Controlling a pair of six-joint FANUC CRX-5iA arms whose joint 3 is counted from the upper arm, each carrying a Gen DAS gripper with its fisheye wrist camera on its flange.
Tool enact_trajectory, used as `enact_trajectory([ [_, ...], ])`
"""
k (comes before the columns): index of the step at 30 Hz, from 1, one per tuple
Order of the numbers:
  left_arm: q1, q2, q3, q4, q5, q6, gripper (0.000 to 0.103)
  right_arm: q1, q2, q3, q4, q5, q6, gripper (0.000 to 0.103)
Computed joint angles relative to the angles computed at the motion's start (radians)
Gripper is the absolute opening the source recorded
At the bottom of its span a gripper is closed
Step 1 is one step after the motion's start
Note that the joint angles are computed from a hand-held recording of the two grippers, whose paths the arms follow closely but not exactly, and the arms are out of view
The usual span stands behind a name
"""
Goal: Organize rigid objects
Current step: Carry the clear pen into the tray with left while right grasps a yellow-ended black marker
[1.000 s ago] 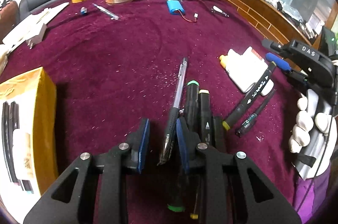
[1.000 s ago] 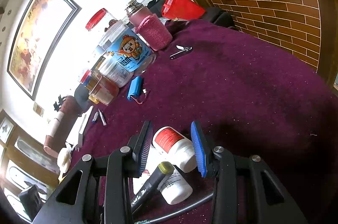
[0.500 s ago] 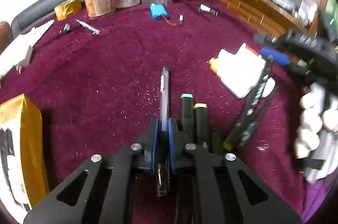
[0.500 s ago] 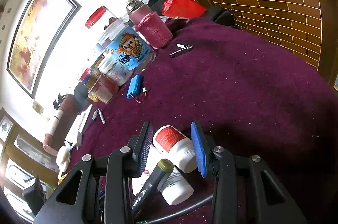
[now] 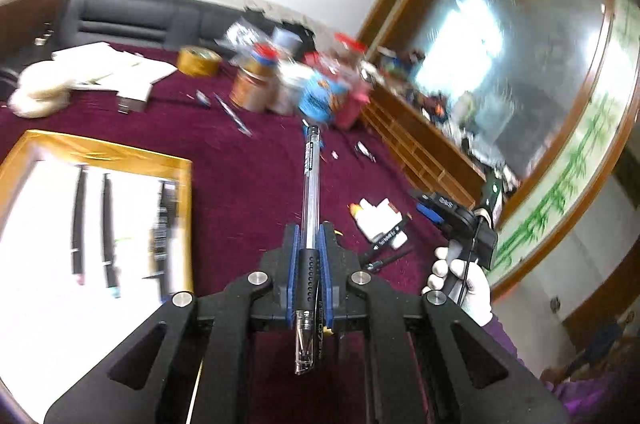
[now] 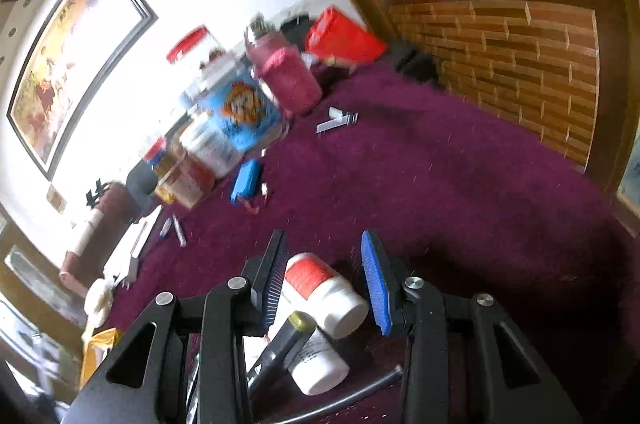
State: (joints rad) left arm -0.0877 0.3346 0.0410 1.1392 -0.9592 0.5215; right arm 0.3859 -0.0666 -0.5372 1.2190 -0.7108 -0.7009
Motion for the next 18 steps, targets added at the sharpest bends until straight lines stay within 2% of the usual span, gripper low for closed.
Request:
enact_trajectory([
  [2, 0.032, -0.021, -0.026, 0.007, 0.007, -0.013, 0.007, 0.038, -0.01, 0.013, -0.005, -0.062, 0.026, 0.034],
  [4, 0.059, -0.038, -0.053, 0.021, 0.017, -0.036, 0.007, 0.056, -0.042, -0.001, -0.009, -0.002, 0.044, 0.034],
  [5, 0.073, -0.04, -0.06, 0.028, 0.019, -0.041, 0.007, 0.079, -0.048, 0.01, -0.054, 0.023, 0.112, 0.034],
  [8, 0.099, -0.041, -0.088, 0.069, 0.024, -0.068, 0.007, 0.138, -0.027, 0.078, -0.257, 0.021, 0.333, 0.034],
  [12, 0.126, -0.034, -0.108, 0.1, 0.018, -0.072, 0.007, 0.138, 0.016, 0.151, -0.456, 0.024, 0.442, 0.034],
  [18, 0.154, -0.029, -0.125, 0.113, 0.016, -0.069, 0.008, 0.122, 0.116, 0.275, -0.581, -0.034, 0.535, 0.03],
])
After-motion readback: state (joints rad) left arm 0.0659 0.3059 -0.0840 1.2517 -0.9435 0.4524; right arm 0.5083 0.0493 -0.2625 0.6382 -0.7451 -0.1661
